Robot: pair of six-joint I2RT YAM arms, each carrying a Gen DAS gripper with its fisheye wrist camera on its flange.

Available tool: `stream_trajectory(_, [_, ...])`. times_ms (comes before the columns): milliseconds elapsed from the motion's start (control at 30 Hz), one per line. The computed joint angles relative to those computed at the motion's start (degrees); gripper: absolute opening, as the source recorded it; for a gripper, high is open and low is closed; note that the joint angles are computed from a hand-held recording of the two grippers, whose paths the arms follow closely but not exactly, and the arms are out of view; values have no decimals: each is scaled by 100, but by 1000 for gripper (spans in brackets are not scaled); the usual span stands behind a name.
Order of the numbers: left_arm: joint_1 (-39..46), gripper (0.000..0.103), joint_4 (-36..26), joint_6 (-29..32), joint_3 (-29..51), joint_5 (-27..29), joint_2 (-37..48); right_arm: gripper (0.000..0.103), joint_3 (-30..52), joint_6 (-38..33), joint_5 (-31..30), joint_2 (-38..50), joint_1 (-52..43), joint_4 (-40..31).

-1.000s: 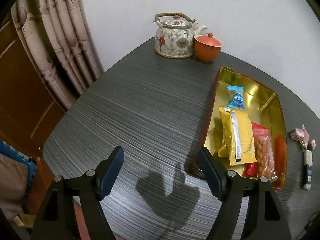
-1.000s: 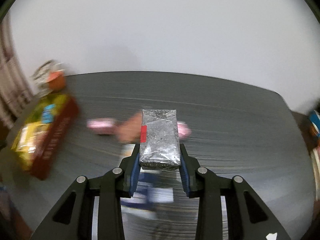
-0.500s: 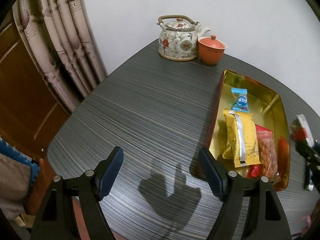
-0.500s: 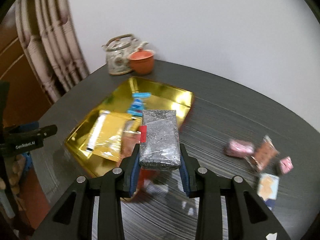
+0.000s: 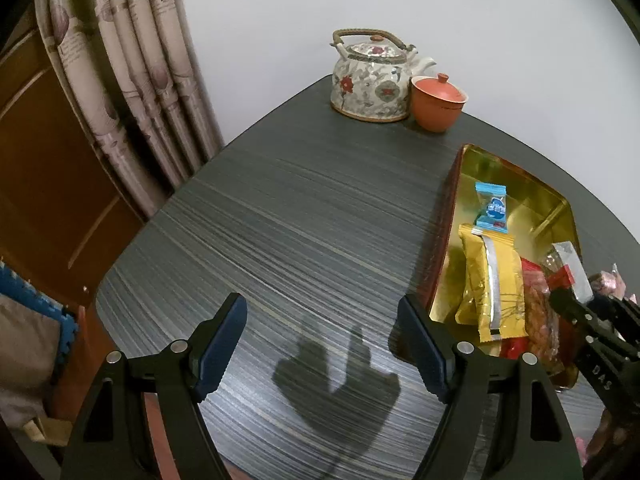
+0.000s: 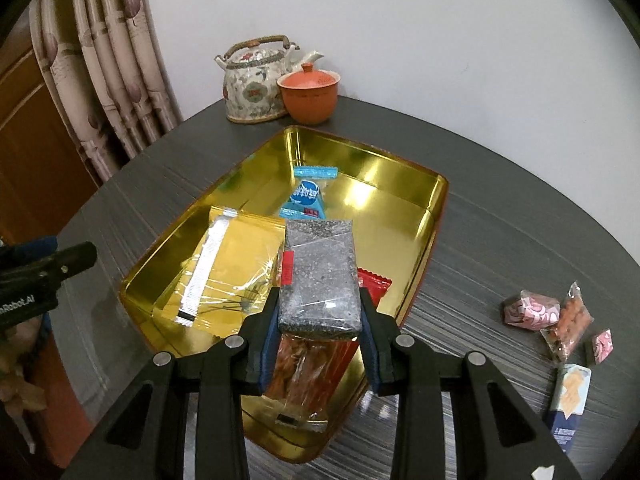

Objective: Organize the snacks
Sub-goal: 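Carry the grey foil pack into the gold tray and open the right tool, then grasp the navy soda cracker pack with the right tool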

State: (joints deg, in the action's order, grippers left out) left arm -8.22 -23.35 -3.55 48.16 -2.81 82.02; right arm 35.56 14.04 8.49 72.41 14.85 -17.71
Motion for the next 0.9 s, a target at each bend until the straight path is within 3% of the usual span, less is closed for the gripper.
stream_trajectory(167, [19, 78, -53, -24, 29, 64, 30, 35, -103, 0, 13, 100, 66, 187])
stream_trajectory(367, [39, 78, -41, 12, 32, 87, 98, 35, -254, 69, 14, -442, 50, 38])
stream_trajectory(633, [3, 78, -120, 0, 59, 169, 158, 46, -788, -228, -67, -2521, -563, -1127])
stream_trajectory(767, [-45, 78, -75, -23, 8, 113, 112, 47, -1032, -1040, -290, -3445, -1840, -1908])
stream_trajectory(900, [-100, 78, -72, -13, -20, 58, 65, 52, -1196, -2358, -1190, -3828, -4180, -2256])
